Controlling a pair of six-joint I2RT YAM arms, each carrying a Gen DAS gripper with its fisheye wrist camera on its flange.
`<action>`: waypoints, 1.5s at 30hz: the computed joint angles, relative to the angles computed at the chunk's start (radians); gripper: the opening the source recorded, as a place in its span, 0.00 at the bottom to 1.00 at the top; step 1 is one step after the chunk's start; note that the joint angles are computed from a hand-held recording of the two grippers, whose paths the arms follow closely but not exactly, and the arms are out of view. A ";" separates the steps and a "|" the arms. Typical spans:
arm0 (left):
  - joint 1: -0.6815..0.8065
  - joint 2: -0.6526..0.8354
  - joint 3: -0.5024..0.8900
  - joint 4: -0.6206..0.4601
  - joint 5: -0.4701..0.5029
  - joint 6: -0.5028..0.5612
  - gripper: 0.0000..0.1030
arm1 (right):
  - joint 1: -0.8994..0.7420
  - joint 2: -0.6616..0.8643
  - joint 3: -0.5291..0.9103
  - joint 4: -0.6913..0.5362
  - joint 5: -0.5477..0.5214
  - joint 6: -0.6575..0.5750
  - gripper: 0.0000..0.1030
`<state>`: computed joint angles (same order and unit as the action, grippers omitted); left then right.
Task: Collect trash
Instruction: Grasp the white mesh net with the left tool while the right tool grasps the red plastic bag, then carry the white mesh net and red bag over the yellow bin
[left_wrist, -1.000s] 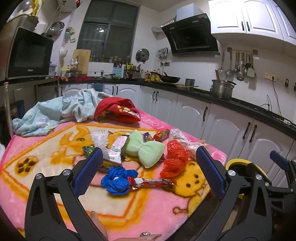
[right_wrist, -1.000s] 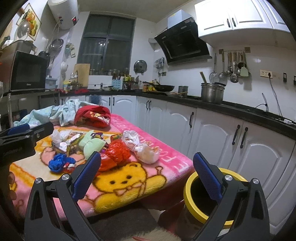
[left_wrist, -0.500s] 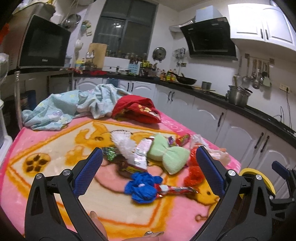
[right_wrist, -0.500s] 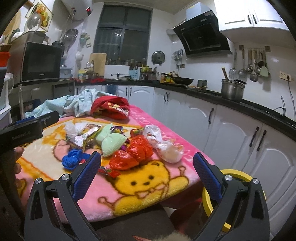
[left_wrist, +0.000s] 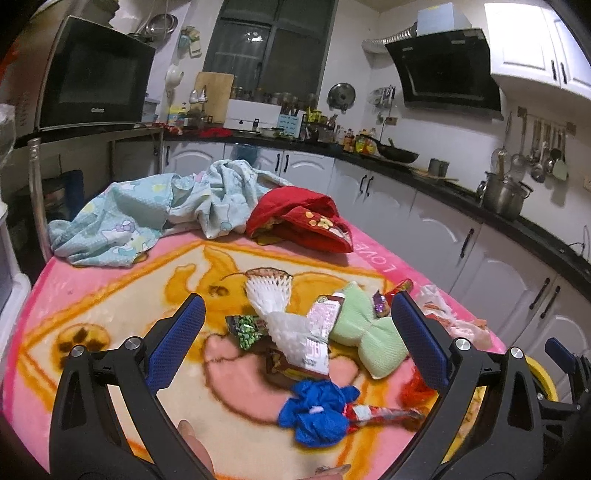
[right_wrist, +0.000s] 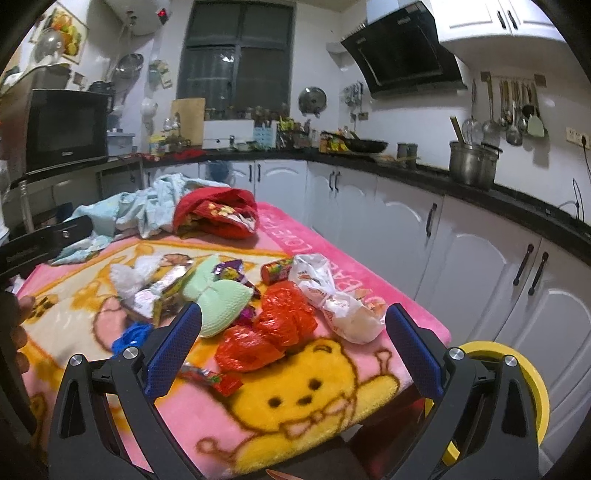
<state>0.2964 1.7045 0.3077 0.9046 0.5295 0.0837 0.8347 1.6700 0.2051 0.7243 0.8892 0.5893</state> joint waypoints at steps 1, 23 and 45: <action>-0.019 0.014 0.019 -0.011 -0.023 0.002 0.90 | -0.031 0.023 0.009 0.014 -0.024 -0.007 0.94; -0.097 0.369 0.429 -0.318 -0.080 -0.029 0.86 | -0.372 0.372 0.295 0.010 -0.502 -0.088 0.85; -0.036 0.353 0.406 -0.326 -0.039 0.011 0.12 | -0.391 0.342 0.260 0.043 -0.591 -0.117 0.36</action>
